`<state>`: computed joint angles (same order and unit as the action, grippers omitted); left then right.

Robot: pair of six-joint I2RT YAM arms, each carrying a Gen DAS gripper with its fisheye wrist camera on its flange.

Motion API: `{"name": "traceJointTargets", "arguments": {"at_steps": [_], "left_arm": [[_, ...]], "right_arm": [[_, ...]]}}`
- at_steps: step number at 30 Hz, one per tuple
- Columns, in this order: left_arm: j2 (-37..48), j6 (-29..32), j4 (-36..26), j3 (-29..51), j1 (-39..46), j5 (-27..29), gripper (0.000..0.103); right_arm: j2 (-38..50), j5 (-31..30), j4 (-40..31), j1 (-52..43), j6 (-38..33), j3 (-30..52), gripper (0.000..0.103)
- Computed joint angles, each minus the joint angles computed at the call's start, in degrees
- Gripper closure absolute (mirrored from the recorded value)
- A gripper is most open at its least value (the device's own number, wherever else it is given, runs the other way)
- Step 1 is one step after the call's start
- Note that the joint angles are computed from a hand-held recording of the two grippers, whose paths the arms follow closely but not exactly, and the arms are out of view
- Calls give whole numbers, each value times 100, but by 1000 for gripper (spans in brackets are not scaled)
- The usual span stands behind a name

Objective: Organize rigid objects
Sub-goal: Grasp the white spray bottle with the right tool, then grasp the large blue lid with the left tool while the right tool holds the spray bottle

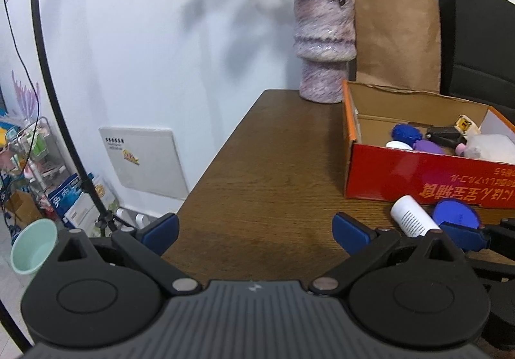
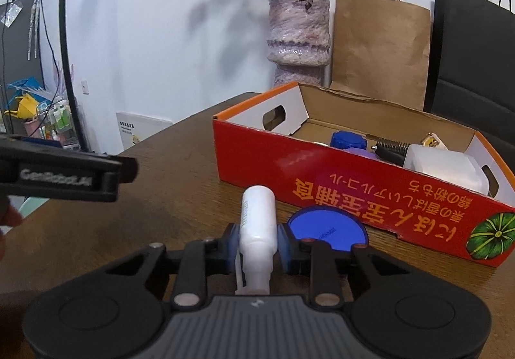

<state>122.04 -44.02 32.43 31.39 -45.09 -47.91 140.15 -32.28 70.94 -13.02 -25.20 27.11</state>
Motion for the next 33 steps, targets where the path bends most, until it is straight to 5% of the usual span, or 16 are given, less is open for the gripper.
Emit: {"name": "traceJointTargets", "arguments": {"at_steps": [11, 19, 33], "left_arm": [[-69, 34, 55, -92, 2, 32, 0], [-35, 8, 99, -82, 13, 23, 0], [82, -53, 311, -6, -323, -286, 0]], "right_arm": [[188, 73, 504, -33, 118, -73, 77], [103, -394, 969, -557, 251, -299, 77], [-205, -1387, 657, -1596, 18, -353, 77]]}}
